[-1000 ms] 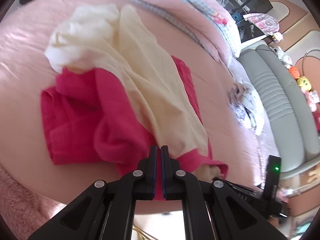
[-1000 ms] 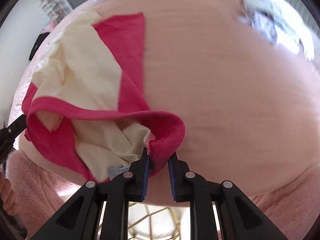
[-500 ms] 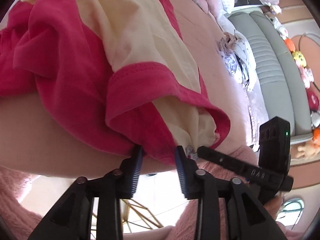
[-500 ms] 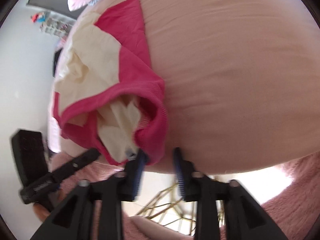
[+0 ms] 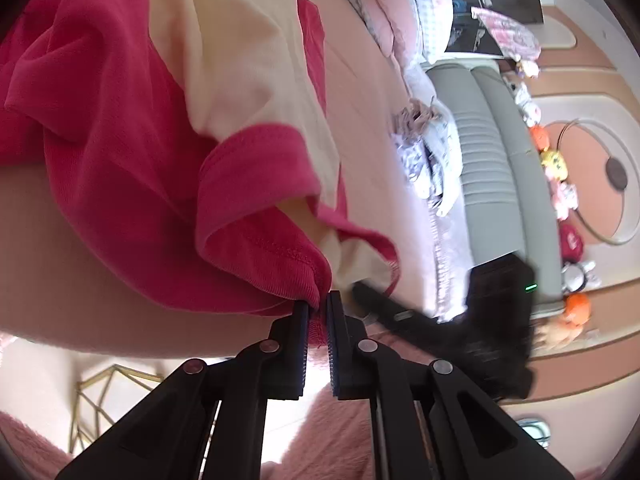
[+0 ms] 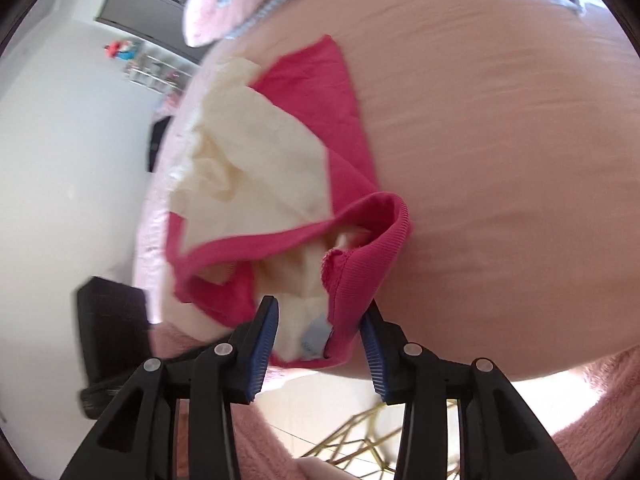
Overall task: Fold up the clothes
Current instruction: 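Hold the shirt hem with both grippers and lift it off the bed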
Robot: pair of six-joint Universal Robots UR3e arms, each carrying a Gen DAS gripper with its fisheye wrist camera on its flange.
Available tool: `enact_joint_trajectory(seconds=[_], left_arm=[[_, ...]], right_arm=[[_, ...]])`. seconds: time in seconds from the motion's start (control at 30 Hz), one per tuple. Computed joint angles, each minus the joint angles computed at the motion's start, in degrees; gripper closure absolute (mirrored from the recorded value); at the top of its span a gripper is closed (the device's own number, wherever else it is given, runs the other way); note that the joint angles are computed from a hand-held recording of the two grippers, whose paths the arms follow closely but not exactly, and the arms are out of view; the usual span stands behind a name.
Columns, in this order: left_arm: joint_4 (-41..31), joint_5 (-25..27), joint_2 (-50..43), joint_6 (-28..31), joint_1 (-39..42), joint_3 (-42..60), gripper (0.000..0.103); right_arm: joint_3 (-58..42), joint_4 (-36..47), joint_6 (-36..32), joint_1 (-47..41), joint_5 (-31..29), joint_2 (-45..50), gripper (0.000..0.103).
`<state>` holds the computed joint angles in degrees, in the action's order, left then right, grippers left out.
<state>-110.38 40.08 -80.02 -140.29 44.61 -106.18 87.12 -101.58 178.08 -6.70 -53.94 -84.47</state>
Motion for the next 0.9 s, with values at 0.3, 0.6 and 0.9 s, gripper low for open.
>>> enact_joint_trajectory(seconds=[0.3,0.6,0.9], left_arm=[[-1.37,-5.45,-1.53,-2.57,0.4,-0.22,0.096],[5.64,3.73,3.26,-4.34,0.19,-5.45,0.076],[9.9,-2.34,-0.42,-5.78,-4.36,-9.03,0.059]], right_arm=[[8.95,2.43,-3.73,-3.5,5.07,-4.81,0.061],[2.35,10.99,-5.34,-8.9,17.14,-3.13,0.083],[1.7,7.37,-0.18,-7.95,17.59,-2.24,0.083]])
